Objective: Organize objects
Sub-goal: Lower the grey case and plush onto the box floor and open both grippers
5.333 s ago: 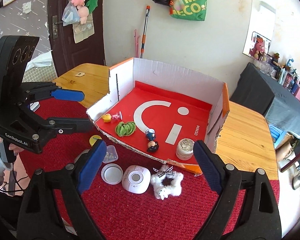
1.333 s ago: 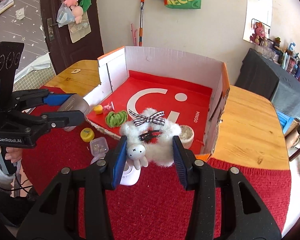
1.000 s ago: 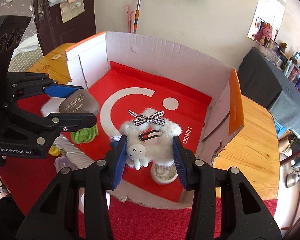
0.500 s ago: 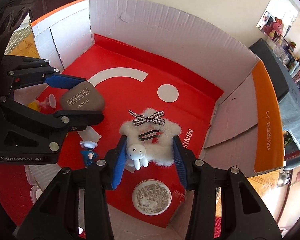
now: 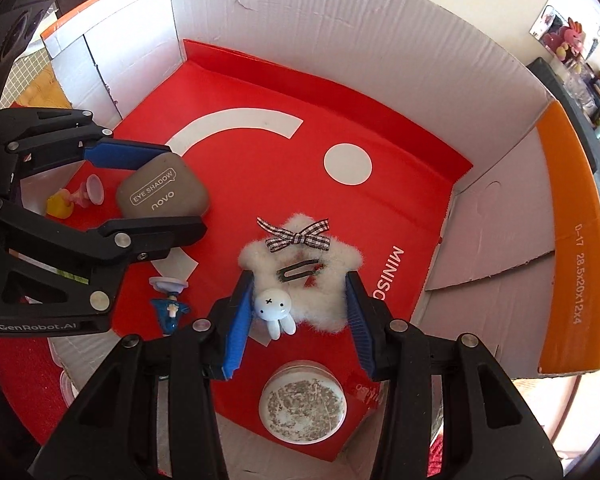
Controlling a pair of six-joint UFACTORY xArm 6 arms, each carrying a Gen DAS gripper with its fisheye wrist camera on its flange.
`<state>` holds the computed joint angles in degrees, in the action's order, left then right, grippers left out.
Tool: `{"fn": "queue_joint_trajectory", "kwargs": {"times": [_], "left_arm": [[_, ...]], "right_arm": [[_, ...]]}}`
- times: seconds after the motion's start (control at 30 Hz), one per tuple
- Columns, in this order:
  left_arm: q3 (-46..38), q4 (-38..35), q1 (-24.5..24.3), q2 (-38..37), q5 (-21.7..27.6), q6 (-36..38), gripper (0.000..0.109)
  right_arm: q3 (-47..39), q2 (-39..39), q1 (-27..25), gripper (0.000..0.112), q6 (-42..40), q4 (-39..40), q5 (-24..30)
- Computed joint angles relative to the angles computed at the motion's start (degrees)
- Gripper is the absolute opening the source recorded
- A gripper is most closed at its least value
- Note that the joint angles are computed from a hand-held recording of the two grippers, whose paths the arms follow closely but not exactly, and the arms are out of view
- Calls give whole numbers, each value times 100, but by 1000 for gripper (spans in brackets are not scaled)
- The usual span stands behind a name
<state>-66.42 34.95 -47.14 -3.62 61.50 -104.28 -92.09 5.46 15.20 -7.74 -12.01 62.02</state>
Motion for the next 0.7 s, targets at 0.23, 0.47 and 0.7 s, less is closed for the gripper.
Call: {"fn": "queue_joint_trajectory", "kwargs": {"times": [0.23, 0.47, 0.7], "left_arm": [[-126, -33, -54, 86, 178, 99, 55], [-69, -42, 5, 38, 73, 77, 55], [-167, -38, -3, 120, 157, 156, 55]], "right_arm": [[213, -200, 14, 43, 22, -10, 48], [363, -335, 31, 43, 95, -34, 62], [516, -479, 34, 48, 128, 11, 80]]}}
